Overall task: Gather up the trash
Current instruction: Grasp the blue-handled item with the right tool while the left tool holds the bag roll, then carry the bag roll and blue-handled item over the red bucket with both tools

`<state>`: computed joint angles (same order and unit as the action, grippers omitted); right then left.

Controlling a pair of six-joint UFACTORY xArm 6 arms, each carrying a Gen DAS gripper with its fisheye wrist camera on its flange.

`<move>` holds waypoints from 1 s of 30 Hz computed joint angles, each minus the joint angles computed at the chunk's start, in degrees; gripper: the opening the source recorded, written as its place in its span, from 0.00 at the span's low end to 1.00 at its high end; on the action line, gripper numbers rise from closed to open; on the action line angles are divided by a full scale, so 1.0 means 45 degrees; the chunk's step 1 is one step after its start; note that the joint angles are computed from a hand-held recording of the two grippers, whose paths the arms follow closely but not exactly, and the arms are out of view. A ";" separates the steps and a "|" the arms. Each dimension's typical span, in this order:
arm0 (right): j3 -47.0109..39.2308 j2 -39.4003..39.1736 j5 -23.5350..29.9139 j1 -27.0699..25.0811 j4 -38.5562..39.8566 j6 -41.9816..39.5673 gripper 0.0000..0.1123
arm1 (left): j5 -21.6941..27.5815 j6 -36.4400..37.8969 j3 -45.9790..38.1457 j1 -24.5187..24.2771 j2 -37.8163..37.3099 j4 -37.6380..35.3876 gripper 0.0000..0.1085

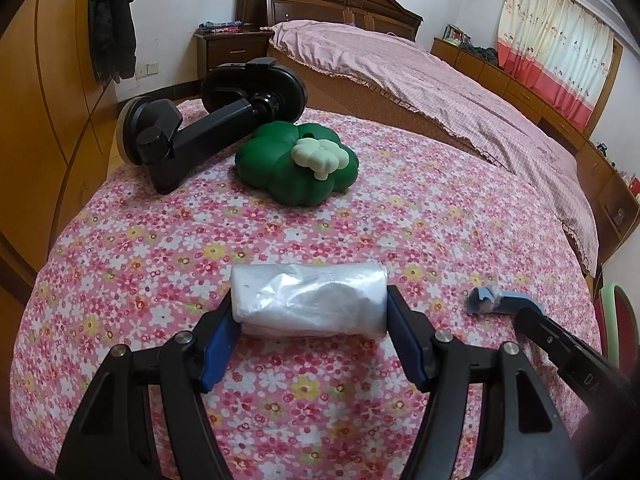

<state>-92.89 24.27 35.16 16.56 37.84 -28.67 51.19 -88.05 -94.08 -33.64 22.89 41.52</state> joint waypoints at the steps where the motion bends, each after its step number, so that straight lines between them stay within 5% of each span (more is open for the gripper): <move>1: 0.0043 -0.0025 -0.0012 -0.0011 0.0096 -0.0062 0.08 | 0.0003 -0.0015 0.0006 -0.0009 -0.0007 0.0014 0.63; 30: 0.3542 -0.3439 -0.1267 -0.0985 0.2968 -0.1920 0.06 | 0.0705 0.0564 -0.1356 -0.1162 0.0113 0.0557 0.63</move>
